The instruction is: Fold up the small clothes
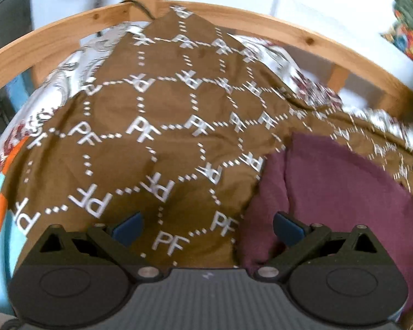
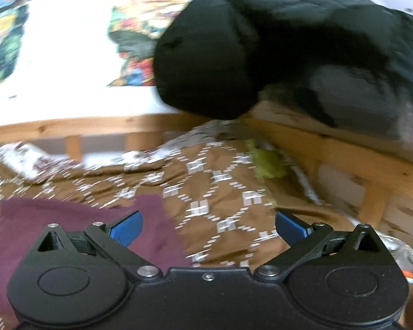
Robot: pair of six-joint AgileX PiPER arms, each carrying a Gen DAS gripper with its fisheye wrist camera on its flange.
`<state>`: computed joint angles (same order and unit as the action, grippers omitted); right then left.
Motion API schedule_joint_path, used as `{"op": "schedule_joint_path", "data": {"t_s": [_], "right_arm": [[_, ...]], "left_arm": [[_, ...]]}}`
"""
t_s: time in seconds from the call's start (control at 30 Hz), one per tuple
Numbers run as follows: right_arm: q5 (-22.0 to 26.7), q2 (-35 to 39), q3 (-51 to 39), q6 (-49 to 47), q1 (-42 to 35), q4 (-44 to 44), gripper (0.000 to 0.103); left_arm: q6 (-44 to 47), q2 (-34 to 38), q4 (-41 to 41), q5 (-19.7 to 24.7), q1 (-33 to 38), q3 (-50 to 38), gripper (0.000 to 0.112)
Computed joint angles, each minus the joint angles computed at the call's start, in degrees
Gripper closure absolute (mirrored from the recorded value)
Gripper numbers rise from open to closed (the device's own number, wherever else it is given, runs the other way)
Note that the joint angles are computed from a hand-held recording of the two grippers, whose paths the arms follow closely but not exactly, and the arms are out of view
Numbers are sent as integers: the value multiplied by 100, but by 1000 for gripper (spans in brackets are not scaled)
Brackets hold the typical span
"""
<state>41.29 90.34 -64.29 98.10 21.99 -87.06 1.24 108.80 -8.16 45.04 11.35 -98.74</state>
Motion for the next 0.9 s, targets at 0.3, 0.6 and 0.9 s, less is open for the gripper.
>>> {"op": "schedule_joint_path", "data": {"t_s": [0.3, 0.6, 0.9], "right_arm": [[-649, 456, -524, -1267, 367, 1177, 1], [-1121, 1180, -1143, -2609, 703, 2147, 1], [-1383, 1664, -1585, -3038, 593, 2432, 1]], "left_arm": [[285, 526, -254, 676, -234, -491, 10], [98, 1054, -484, 1400, -164, -1119, 10], [117, 1255, -371, 1527, -301, -1379, 10]]}}
